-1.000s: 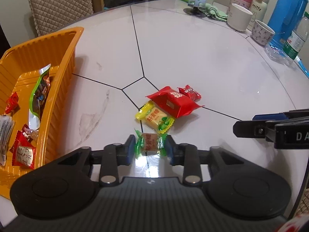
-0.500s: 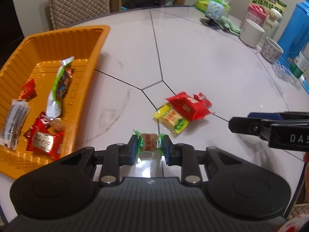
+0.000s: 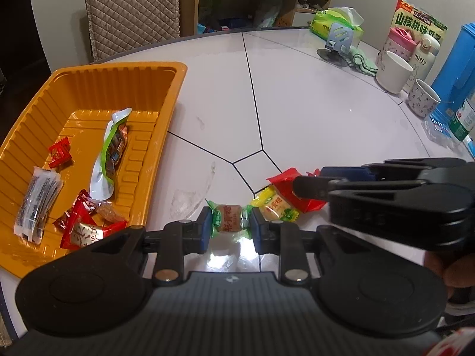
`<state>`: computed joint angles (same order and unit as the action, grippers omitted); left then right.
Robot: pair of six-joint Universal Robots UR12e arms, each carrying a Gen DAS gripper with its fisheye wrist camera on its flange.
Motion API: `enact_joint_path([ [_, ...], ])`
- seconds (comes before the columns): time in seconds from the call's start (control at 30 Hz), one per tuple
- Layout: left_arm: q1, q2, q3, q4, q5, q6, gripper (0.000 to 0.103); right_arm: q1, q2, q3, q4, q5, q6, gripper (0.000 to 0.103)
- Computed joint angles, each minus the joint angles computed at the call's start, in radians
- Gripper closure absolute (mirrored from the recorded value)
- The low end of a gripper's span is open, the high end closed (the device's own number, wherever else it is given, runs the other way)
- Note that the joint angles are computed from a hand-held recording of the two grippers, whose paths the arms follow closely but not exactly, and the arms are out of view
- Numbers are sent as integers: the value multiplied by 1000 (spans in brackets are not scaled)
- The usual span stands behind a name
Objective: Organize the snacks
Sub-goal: 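Grasp the red candy packet with the right gripper while the left holds the green candy, then carry the green candy and red packet over the orange tray with both grippers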
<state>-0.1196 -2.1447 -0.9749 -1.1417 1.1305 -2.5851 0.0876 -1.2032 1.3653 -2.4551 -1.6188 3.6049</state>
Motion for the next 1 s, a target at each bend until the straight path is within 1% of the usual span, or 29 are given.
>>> enact_joint_path([
  [0.13, 1, -3, 5, 0, -1, -8, 79, 1, 12, -9, 22, -10, -11, 74],
  [0.37, 3, -5, 7, -1, -1, -14, 79, 3, 21, -20, 46, -23, -29, 76],
  [0.43, 3, -5, 7, -2, -1, -14, 79, 5, 23, -22, 55, -32, -37, 79],
  [0.63, 4, -3, 5, -2, 0, -20, 79, 9, 20, -12, 33, -45, -68, 83],
  [1.0, 19, 20, -10, 8, -40, -33, 79, 9, -31, 31, -39, -3, 5, 85],
])
